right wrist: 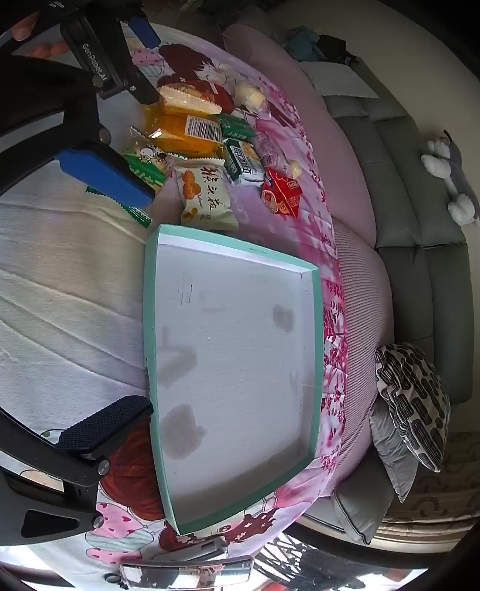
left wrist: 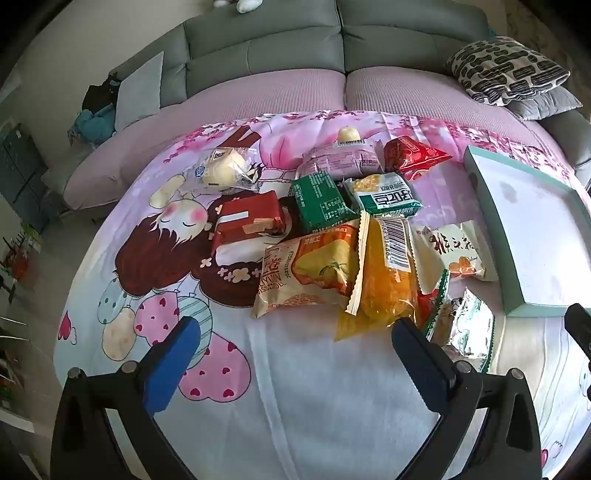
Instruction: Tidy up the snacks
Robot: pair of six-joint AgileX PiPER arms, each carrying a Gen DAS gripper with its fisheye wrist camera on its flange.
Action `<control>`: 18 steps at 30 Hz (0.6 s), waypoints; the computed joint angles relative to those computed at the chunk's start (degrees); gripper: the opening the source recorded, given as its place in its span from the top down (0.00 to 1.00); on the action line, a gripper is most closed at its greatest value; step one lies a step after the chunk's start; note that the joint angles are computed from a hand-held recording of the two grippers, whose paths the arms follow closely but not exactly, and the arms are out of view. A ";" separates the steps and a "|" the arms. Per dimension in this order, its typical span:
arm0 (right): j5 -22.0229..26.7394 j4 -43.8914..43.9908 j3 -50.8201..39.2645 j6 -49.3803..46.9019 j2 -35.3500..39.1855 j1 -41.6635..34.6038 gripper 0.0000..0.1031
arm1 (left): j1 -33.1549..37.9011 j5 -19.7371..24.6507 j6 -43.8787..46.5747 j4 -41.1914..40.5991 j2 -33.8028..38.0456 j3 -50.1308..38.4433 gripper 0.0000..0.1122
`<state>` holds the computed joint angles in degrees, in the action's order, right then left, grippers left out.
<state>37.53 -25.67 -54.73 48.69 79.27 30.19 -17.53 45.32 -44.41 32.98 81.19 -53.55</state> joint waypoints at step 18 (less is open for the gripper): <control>-0.21 0.71 0.13 -1.00 -0.17 -0.55 0.00 | 0.16 -0.40 -0.02 0.43 0.13 0.55 0.08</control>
